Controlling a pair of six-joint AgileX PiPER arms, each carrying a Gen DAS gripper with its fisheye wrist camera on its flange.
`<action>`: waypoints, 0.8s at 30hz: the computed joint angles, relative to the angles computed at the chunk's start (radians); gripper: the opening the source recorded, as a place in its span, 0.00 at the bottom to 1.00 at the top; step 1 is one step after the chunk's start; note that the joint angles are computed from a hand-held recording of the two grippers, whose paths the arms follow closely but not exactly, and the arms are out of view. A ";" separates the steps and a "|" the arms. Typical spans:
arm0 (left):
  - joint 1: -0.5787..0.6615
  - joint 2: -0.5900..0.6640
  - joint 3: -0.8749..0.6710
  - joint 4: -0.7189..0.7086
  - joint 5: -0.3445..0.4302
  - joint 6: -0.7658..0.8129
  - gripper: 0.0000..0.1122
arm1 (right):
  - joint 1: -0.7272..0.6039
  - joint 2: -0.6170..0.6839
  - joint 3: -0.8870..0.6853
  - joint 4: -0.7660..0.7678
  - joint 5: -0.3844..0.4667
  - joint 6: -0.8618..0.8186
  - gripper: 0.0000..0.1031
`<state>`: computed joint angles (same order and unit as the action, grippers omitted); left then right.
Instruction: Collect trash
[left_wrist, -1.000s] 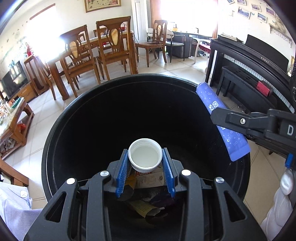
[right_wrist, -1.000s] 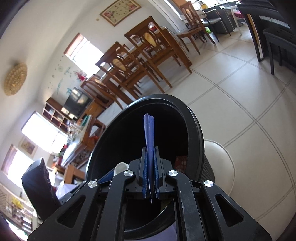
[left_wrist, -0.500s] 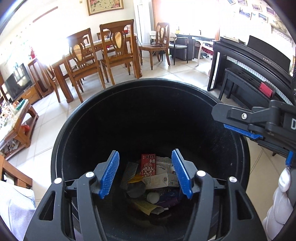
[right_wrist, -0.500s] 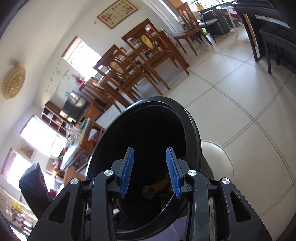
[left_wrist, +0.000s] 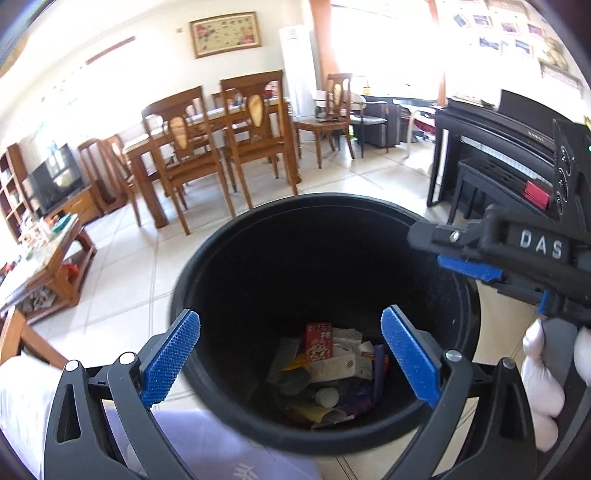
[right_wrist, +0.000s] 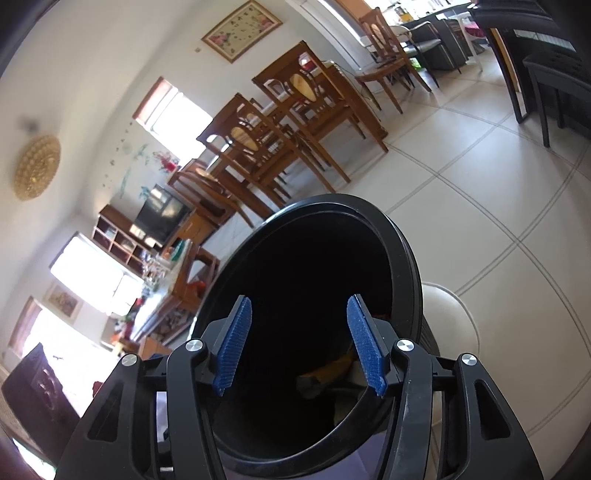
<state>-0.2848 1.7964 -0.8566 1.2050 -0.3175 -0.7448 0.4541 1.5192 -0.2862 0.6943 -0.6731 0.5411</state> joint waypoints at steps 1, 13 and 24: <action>0.026 -0.013 0.013 0.017 -0.010 -0.019 0.87 | 0.016 -0.004 -0.002 0.030 -0.012 -0.029 0.61; 0.756 -0.216 0.158 0.212 -0.402 -0.132 0.87 | 0.342 0.198 -0.381 0.427 -0.002 -0.686 0.80; 1.279 -0.081 0.024 -0.063 -0.525 0.119 0.87 | 0.684 0.609 -1.231 0.854 -0.081 -1.548 0.95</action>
